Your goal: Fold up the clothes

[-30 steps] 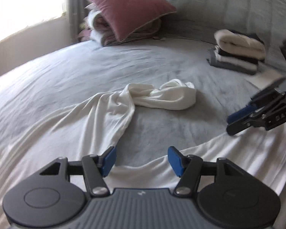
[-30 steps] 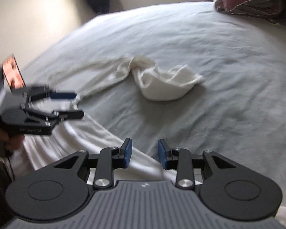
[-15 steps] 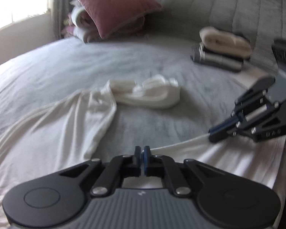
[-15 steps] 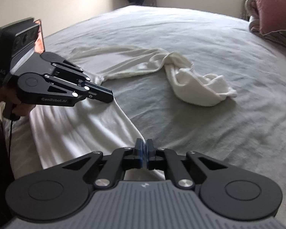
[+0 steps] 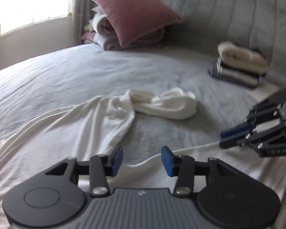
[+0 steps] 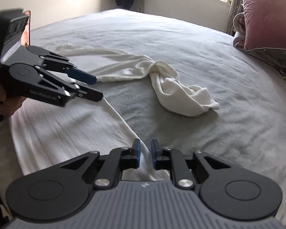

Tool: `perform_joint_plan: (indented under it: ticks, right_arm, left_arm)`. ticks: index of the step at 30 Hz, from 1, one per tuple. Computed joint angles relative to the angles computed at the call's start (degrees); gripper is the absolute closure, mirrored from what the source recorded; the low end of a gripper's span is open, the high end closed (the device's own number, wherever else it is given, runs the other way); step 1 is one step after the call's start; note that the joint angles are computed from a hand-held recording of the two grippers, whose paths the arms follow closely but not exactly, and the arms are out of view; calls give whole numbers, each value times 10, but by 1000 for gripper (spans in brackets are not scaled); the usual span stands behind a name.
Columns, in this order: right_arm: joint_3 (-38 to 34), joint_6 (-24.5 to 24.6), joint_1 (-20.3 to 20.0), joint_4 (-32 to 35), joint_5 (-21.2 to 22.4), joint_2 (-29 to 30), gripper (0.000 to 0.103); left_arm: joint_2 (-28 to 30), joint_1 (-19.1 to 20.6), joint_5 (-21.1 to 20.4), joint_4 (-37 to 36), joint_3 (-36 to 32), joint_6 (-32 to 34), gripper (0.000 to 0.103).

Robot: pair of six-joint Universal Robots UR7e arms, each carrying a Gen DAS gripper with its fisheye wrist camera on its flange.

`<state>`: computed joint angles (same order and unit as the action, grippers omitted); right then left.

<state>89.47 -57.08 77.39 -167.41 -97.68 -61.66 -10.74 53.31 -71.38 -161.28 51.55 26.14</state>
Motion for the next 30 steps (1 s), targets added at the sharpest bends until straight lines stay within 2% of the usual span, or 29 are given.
perform_joint_plan:
  ticks: [3, 5, 9, 12, 13, 16, 18, 23, 26, 30]
  right_arm:
    - [8, 10, -5, 28, 35, -13, 82]
    - [19, 10, -7, 52, 61, -22, 76]
    - [48, -29, -9, 103, 106, -40, 76]
    - [66, -60, -6, 129, 107, -46, 75]
    - [74, -71, -5, 132, 104, -49, 70]
    - [101, -104, -4, 105, 102, -57, 67]
    - [98, -84, -5, 114, 102, -60, 67]
    - [93, -29, -1, 108, 85, -64, 63]
    - [85, 11, 11, 64, 50, -51, 61]
    - [53, 78, 19, 33, 20, -34, 59]
  left_arm:
    - [-38, 8, -12, -25, 58, -14, 51]
    - [-59, 11, -8, -41, 95, -15, 48]
    - [-98, 12, 10, -67, 167, 17, 44]
    - [-124, 15, 19, -75, 212, 37, 40]
    - [-132, 16, 21, -78, 226, 45, 39]
    - [-159, 23, 13, -76, 259, 54, 31]
    - [-171, 25, 14, -63, 265, 49, 27]
    - [-164, 18, 57, -39, 236, 28, 24]
    - [-137, 12, 78, -40, 190, 12, 24]
    - [-92, 5, 82, -31, 117, -16, 24]
